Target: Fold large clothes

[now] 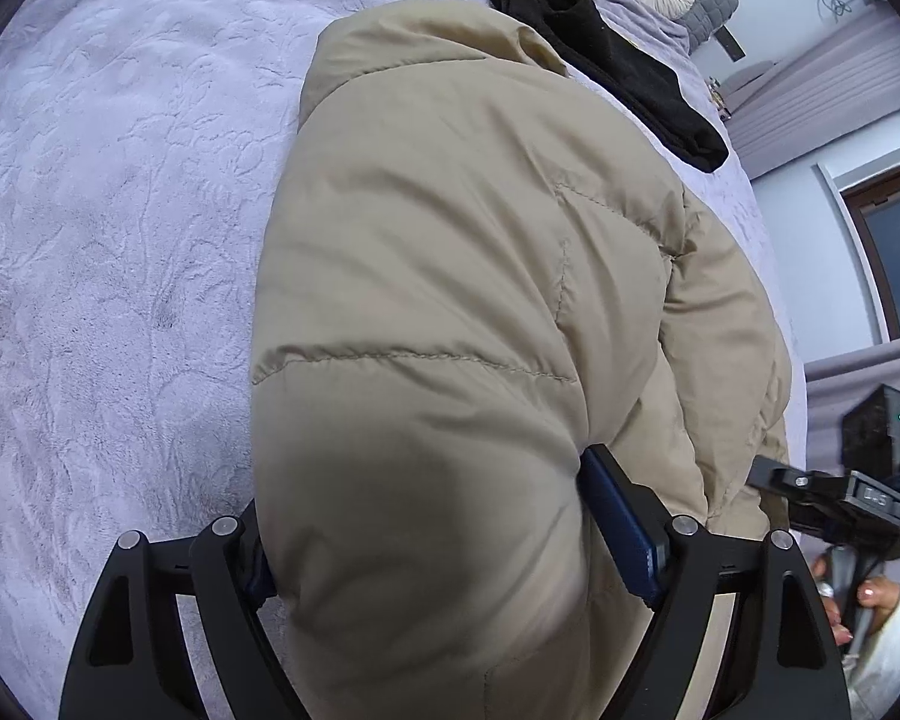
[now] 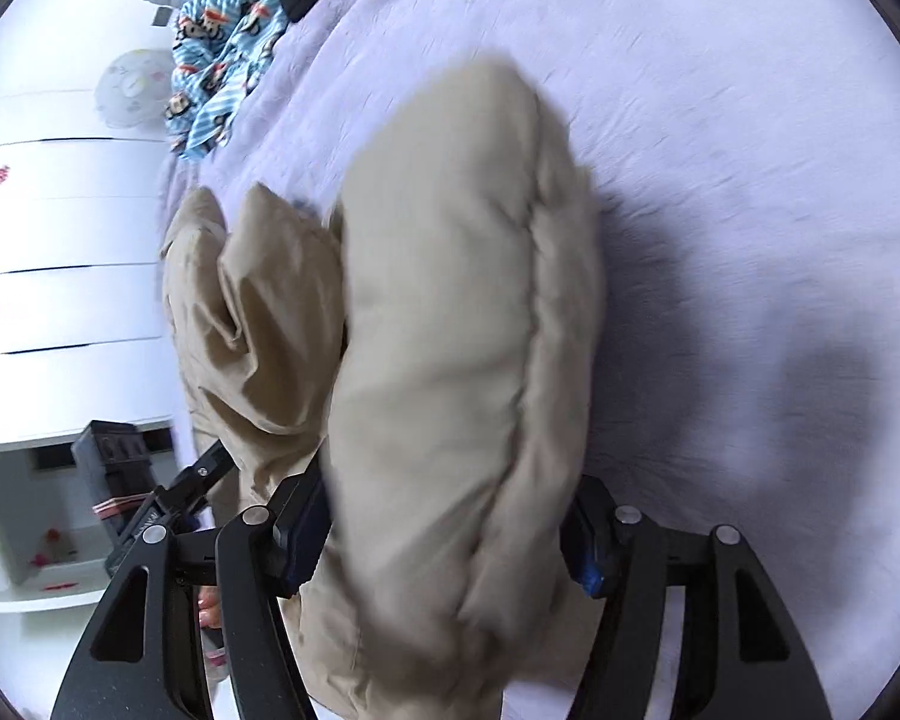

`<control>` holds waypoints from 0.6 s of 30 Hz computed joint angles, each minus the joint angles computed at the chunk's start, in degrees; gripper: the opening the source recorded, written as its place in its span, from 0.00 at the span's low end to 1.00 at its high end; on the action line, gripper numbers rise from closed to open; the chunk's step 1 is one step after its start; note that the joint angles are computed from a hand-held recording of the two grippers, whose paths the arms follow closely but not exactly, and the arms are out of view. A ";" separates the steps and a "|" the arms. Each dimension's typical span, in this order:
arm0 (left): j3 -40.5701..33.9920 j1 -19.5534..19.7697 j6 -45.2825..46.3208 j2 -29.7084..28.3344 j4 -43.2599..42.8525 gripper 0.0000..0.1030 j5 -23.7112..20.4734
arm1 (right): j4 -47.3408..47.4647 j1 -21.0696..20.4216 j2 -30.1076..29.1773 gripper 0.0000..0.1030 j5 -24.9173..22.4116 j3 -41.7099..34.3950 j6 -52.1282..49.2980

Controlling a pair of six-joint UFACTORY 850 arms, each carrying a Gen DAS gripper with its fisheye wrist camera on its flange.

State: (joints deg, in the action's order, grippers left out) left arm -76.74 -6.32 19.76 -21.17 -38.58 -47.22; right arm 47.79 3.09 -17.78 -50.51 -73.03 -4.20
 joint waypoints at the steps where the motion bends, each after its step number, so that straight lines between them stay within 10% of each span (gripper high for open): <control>1: -0.40 -0.13 -0.25 -0.28 0.19 0.83 0.11 | -4.48 0.62 1.35 0.66 1.36 -0.34 3.60; 4: -1.51 -1.33 -2.14 -0.59 0.83 0.83 0.25 | -14.03 1.20 5.29 0.66 4.23 -0.98 10.04; 8: -1.50 -1.81 -3.51 -0.35 2.04 0.83 0.47 | -11.91 0.73 11.51 0.28 4.51 2.66 3.41; 18: -9.93 -3.24 -7.57 0.48 15.08 0.83 6.90 | -19.85 6.18 11.35 0.24 1.33 4.89 10.01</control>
